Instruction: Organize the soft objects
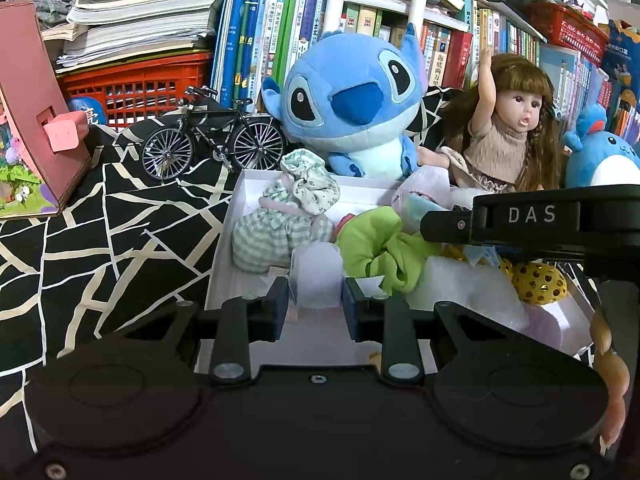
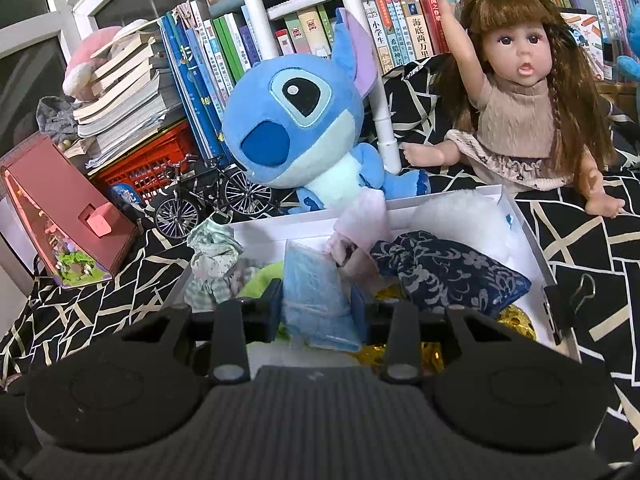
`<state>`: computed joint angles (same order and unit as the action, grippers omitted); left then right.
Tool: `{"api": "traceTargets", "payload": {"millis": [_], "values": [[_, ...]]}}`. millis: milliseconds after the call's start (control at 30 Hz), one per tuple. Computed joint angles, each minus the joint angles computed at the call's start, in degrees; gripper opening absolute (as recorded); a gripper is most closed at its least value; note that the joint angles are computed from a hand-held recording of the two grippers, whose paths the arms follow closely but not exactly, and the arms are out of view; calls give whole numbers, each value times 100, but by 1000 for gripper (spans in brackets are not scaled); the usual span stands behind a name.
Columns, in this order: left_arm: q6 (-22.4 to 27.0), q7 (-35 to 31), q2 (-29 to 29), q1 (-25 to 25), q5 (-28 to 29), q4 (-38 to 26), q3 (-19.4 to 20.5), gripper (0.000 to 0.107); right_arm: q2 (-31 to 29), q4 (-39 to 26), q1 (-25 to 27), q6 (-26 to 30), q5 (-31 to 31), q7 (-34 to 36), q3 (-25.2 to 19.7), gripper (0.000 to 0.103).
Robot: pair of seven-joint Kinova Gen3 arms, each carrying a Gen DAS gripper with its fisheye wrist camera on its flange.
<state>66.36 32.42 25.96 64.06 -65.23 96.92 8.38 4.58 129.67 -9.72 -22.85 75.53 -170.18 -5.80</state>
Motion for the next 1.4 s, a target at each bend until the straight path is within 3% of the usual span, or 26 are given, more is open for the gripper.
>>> {"api": "traceTargets", "payload": {"millis": [133,267,633,933,1067,1400], "values": [[-9,-2,-4,-4,0,6,5,28,-22,41,18,-42,-77,84,11,47],[-51,90,-36,10,-31,57,13,34,-72,87,38,-83,-137,189,28,59],[29,196,-70,92,-117,37,51,50,-318,240,47,-173,-446,662,114,69],[354,246,-82,255,-231,-23,120,66,-629,446,77,-343,-607,1074,296,77],[553,223,-76,337,-246,-91,155,79,-794,544,90,-452,-643,1249,407,81],[945,102,-70,549,-272,-241,242,84,-1212,827,114,-675,-769,1714,742,88]]}}
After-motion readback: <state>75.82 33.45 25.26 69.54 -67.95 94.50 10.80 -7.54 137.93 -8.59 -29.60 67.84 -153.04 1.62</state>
